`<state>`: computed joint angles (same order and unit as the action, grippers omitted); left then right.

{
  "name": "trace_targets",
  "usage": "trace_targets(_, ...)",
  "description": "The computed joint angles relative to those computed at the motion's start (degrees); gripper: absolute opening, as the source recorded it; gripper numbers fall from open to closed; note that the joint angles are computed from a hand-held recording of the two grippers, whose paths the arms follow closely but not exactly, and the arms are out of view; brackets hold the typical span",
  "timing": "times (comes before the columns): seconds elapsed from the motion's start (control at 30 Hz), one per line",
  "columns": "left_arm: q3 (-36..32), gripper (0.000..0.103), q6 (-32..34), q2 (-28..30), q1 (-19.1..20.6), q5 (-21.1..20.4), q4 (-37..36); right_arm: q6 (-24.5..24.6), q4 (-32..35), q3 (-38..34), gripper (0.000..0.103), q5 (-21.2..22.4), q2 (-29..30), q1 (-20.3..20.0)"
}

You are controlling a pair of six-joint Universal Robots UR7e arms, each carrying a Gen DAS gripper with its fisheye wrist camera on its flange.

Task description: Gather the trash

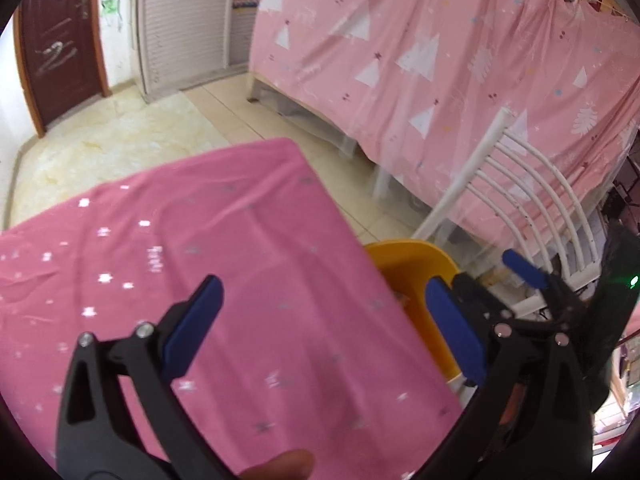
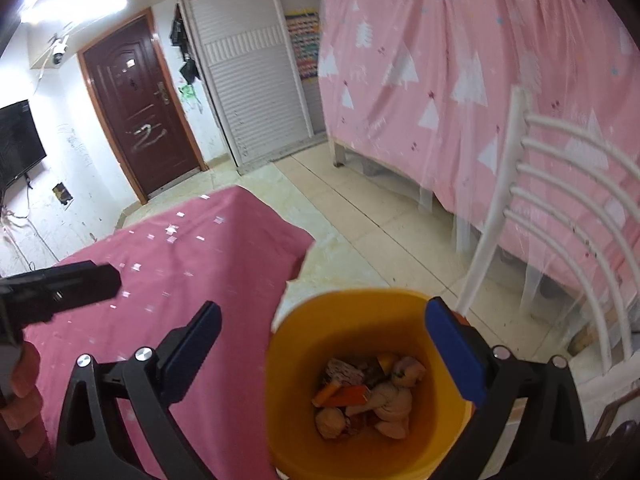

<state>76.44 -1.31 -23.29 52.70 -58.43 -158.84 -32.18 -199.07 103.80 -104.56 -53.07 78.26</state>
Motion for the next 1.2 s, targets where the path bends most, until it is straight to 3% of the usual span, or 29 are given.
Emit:
trace_targets(0.43, 14.0, 0.097, 3.4, -10.4, 1.5, 9.8, -15.1, -2.7, -0.2, -2.5, 0.095, -2.5, 5.8, 9.0)
trace_targets(0.67, 21.7, 0.097, 4.9, -15.4, 2.7, 15.4, -24.7, -1.6, 0.3, -4.1, 0.095, -3.9, 9.6, 12.1)
trace_targets(0.83, 27.3, 0.097, 5.5, -18.9, 4.2, 18.7, -29.7, 0.1, -0.4, -3.6, 0.095, -2.4, 12.0, 13.5)
trace_targets(1.2, 34.1, 0.097, 8.0, -24.0, 8.0, 20.5, -35.8, 1.7, -2.2, -2.2, 0.095, -0.6, 14.9, 15.1)
